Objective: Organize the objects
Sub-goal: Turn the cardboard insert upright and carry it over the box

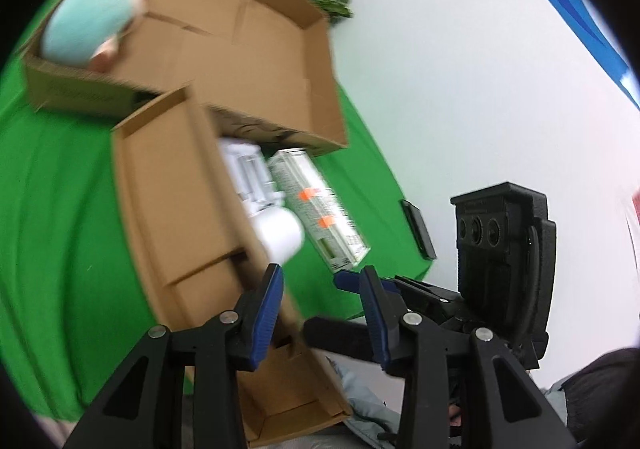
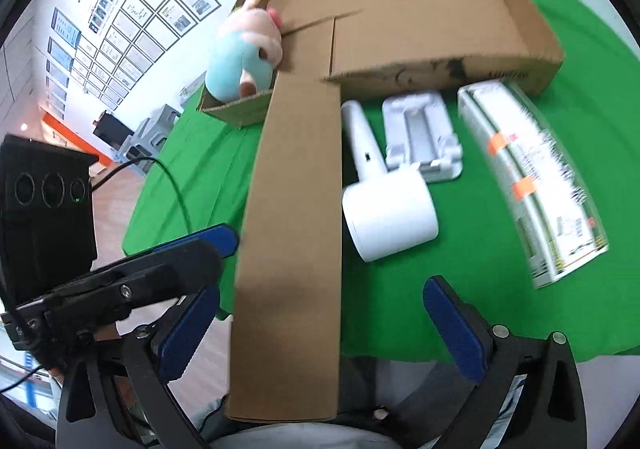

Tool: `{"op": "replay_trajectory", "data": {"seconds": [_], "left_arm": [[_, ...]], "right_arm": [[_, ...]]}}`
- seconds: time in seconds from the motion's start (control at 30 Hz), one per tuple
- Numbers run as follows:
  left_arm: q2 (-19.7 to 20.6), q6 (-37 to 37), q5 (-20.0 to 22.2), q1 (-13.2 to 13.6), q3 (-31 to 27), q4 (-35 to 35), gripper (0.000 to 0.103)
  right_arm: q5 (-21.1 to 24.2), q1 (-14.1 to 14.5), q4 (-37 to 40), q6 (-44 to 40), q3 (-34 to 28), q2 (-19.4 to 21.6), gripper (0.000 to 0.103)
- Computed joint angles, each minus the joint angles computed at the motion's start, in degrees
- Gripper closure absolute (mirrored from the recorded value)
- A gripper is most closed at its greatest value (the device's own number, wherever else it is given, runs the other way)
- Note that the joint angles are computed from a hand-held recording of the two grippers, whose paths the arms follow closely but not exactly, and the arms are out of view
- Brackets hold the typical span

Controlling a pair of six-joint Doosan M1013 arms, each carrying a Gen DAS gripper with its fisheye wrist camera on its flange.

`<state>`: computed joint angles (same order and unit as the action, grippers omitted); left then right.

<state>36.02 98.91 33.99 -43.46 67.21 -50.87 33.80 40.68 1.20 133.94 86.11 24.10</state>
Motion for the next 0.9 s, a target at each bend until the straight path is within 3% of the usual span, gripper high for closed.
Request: {"op": "replay_trajectory", "data": {"seconds": [0.1, 0.2, 0.4, 0.47, 0.53, 0.6, 0.67, 0.73, 0.9], "left_arm": [[-0.07, -3.69, -0.22, -0.55, -0.8, 7.03, 0.066], [-1.3, -10.28, -1.88, -0.62, 0.93, 14.57, 0.065], [-3.74, -24.85, -4.34, 0.12, 6.18, 25.17, 0.064], [-3.64, -26.21, -3.4, 0.37, 6.85, 25.08, 0.064], [-3.69, -24.59, -2.71, 0.55, 7.5, 22.5, 0.064], [-2.74, -23.4, -1.48, 0.59, 6.94, 19.94, 0.064], [-2.15, -21.9, -0.61, 0.63, 6.6, 17.88, 0.065], [-1.84, -20.06, 0.1, 0.66, 6.42, 16.52, 0.065], [-3.68, -29.39, -0.87, 0.3, 7.73, 27.8, 0.066]], "right_arm": [[0.05, -0.12, -0.04, 0.3, 0.95, -0.19, 0.001], [-0.13, -0.26, 0.92, -2.38, 2.41, -1.18, 0.009], [2.37, 3.07, -8.47, -3.58, 2.54, -2.24, 0.015], [5.68, 4.56, -14.37, -2.27, 1.73, -1.73, 0.032], [8.87, 5.43, -16.88, -1.43, 0.3, -0.5, 0.042], [8.85, 5.31, -14.49, -2.22, 0.41, -0.3, 0.057], [9.08, 5.31, -15.18, -0.87, 0.17, 0.44, 0.062], [5.87, 4.25, -10.49, -2.68, 1.14, 0.47, 0.065], [2.85, 3.64, -1.14, -7.99, 0.69, 2.34, 0.071]]}}
